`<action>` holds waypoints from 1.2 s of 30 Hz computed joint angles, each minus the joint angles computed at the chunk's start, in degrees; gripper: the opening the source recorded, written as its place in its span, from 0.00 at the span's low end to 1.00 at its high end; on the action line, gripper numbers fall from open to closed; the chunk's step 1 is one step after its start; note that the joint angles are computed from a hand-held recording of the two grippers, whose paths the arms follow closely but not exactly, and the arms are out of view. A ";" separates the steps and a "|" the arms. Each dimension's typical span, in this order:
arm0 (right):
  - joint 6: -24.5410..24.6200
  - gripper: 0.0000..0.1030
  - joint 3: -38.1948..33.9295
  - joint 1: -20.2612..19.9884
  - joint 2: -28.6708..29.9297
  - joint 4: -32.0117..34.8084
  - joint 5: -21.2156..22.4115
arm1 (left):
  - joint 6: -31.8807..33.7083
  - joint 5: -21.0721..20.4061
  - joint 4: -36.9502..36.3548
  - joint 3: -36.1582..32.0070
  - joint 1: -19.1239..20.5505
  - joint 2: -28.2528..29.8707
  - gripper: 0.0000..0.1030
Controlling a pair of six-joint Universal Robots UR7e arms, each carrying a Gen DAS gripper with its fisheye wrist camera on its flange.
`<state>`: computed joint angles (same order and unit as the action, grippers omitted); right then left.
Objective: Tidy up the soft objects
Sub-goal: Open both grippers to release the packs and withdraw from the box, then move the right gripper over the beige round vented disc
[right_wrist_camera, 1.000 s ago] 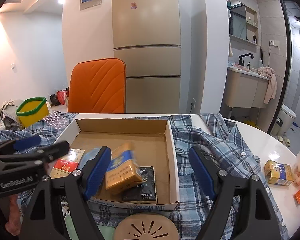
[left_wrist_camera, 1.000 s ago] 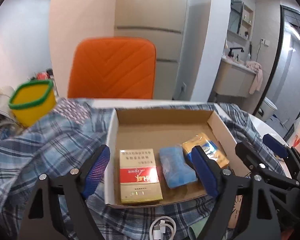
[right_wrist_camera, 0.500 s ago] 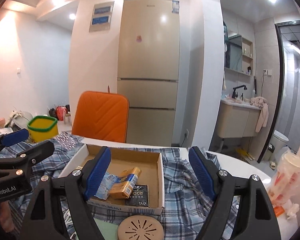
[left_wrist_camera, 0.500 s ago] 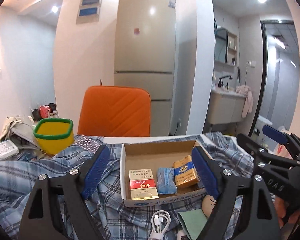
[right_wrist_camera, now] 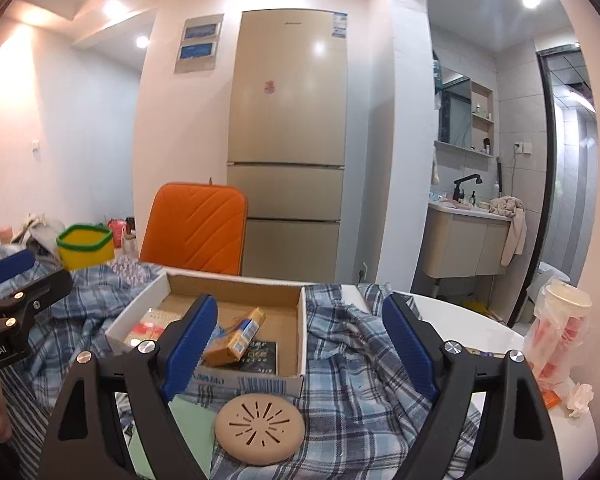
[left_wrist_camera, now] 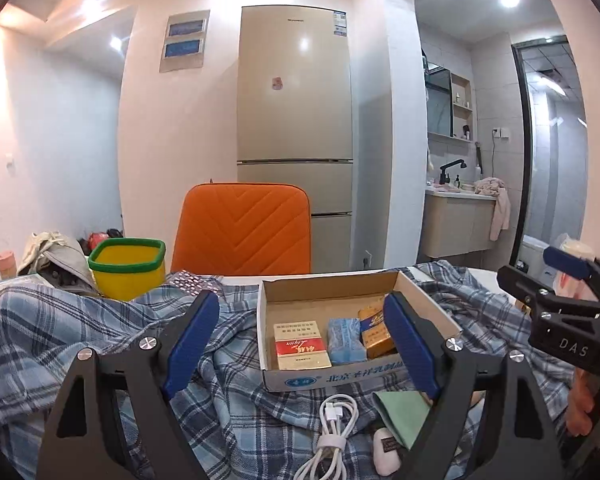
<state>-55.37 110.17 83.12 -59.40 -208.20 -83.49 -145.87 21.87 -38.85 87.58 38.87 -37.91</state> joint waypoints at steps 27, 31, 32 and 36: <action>-1.39 1.00 1.42 -0.07 -0.37 -0.90 2.35 | 13.39 1.48 -18.71 7.47 -1.69 -1.22 1.00; -0.96 1.00 1.38 -0.12 -1.02 0.78 2.66 | 11.65 1.30 -16.56 6.74 -1.48 -1.10 1.00; -0.97 1.00 1.18 -0.16 -1.11 1.18 2.91 | 11.42 1.27 -16.58 6.82 -1.47 -1.21 1.00; -0.79 1.00 1.31 -0.21 -1.13 0.72 3.50 | 11.98 1.17 -17.62 7.18 -1.53 -1.31 1.00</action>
